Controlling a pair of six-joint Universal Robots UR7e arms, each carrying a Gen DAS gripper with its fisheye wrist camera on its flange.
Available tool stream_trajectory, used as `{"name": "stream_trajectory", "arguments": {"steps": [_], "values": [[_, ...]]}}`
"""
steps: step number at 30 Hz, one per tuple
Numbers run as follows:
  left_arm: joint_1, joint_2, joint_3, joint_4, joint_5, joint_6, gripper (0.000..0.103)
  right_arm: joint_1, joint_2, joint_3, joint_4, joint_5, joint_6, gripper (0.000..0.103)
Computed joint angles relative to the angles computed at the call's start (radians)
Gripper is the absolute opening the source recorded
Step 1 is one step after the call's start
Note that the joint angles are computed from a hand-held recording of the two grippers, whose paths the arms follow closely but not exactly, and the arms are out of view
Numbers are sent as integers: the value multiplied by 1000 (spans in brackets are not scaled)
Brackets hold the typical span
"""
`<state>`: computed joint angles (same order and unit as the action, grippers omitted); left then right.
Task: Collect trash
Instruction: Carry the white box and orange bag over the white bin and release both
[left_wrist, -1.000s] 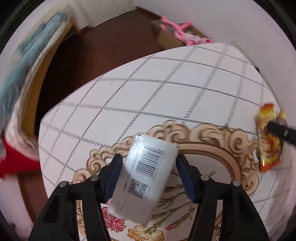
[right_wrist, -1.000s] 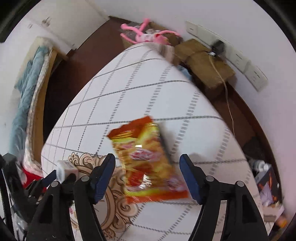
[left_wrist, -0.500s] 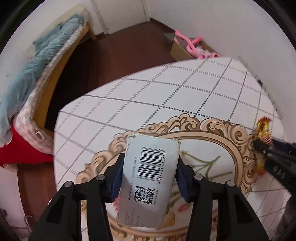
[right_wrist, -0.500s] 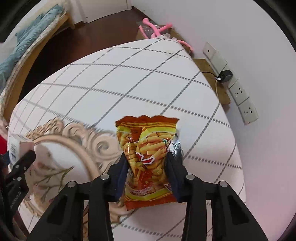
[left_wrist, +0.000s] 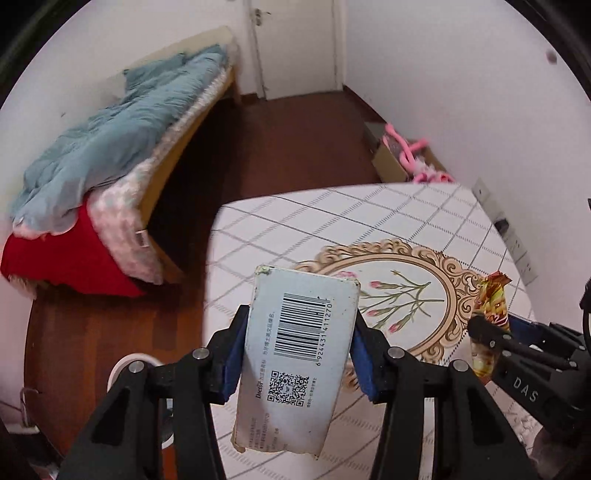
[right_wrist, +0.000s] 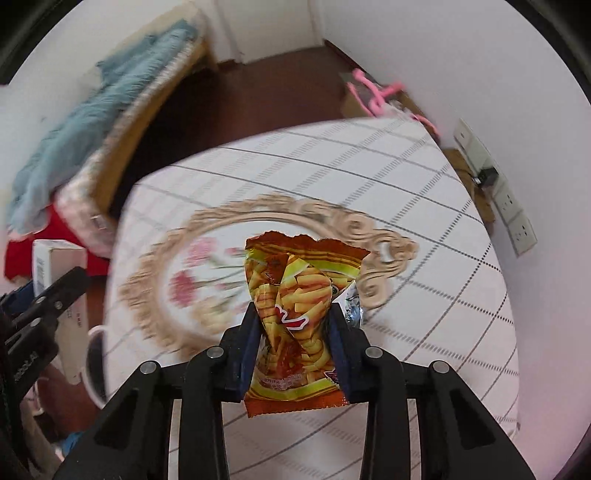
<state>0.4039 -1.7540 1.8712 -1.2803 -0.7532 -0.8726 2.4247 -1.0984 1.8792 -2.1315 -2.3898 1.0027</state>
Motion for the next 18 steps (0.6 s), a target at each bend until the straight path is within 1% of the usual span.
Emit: {"name": "stream_trajectory", "arguments": {"steps": [3,5,8,11,14,16,17,18], "values": [[-39,-74,-57,153,1,-86,47,71,62,-80,16,17,-3,37],[-55,-114,-97,248,2,-138,47,115,121,-145,4,40,-17,37],[-75,-173,-178,434,7,-238,47,158,214,-234,-34,88,-52,37],[-70,-217,-239,572,14,-320,47,184,313,-325,-77,144,-91,37],[-12,-263,-289,667,15,-377,47,193,431,-430,-109,212,-150,37],[66,-293,-306,676,14,-368,47,188,518,-507,-108,263,-186,37],[122,-308,-309,645,12,-336,47,182,563,-544,-112,292,-210,37],[191,-323,-307,602,15,-293,47,180,594,-571,-106,305,-219,37]]}}
